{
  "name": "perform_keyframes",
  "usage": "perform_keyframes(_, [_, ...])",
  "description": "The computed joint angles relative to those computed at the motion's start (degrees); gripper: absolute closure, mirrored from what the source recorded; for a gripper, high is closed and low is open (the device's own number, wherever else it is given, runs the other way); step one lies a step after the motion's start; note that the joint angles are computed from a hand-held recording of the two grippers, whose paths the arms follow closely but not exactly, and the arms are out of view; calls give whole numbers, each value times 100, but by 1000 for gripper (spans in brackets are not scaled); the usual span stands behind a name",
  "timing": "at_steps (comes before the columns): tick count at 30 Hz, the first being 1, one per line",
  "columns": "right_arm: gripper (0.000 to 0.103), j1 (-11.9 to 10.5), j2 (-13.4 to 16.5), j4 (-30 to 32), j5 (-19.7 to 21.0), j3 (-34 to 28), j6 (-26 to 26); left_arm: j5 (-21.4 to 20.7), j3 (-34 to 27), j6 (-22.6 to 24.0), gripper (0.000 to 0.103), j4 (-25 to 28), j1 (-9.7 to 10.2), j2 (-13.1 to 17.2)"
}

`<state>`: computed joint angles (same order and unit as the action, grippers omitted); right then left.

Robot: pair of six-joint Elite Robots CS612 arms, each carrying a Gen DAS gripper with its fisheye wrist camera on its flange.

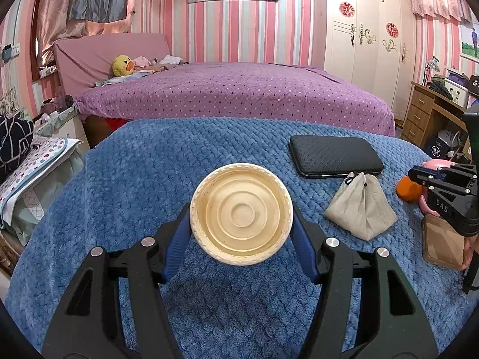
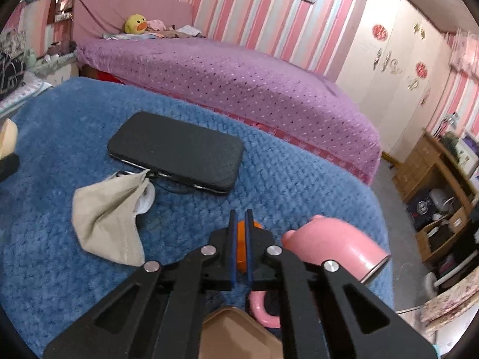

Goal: Collect trash
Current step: 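Grasp the gold paper cup lid with the left tool while the right tool grasps the orange bottle cap, then lift the lid and cap and carry both tools over the blue basket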

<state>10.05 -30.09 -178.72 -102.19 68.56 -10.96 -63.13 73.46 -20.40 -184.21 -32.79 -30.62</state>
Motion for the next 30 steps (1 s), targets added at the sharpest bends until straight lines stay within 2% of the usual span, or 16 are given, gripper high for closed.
perform_keyframes(2, [96,19,-2,167,-76,-44,-69,-4,-2,-7,42,10,0,0])
perform_keyframes(3, [91,22,-6,232,-82,-52,-83,-5,-2,-10,42,18,-1,-1])
perform_keyframes(4, [70,29,-1,291,-115,-76,-98,-7,6,-7,42,12,1,-7])
perform_keyframes(5, [44,39,3,338,-169,-93,-126,-8,11,-6,42,4,1,-10])
perform_keyframes(6, [39,47,6,316,-210,-90,-151,-9,10,-5,42,5,1,-10])
perform_keyframes(18, [41,72,114,872,-302,-330,-183,-11,10,-12,42,13,1,-11])
perform_keyframes(21, [52,85,161,1072,-340,-421,-355,-11,9,-12,42,10,1,-11])
perform_keyframes(23, [63,100,188,999,-461,-445,-415,-14,16,-22,42,7,-1,-14])
perform_keyframes(28, [63,51,88,541,-195,-231,-297,-51,17,-36,42,-2,7,-14])
perform_keyframes(30, [63,6,-23,219,91,-45,-166,-65,22,-56,42,-10,10,-14])
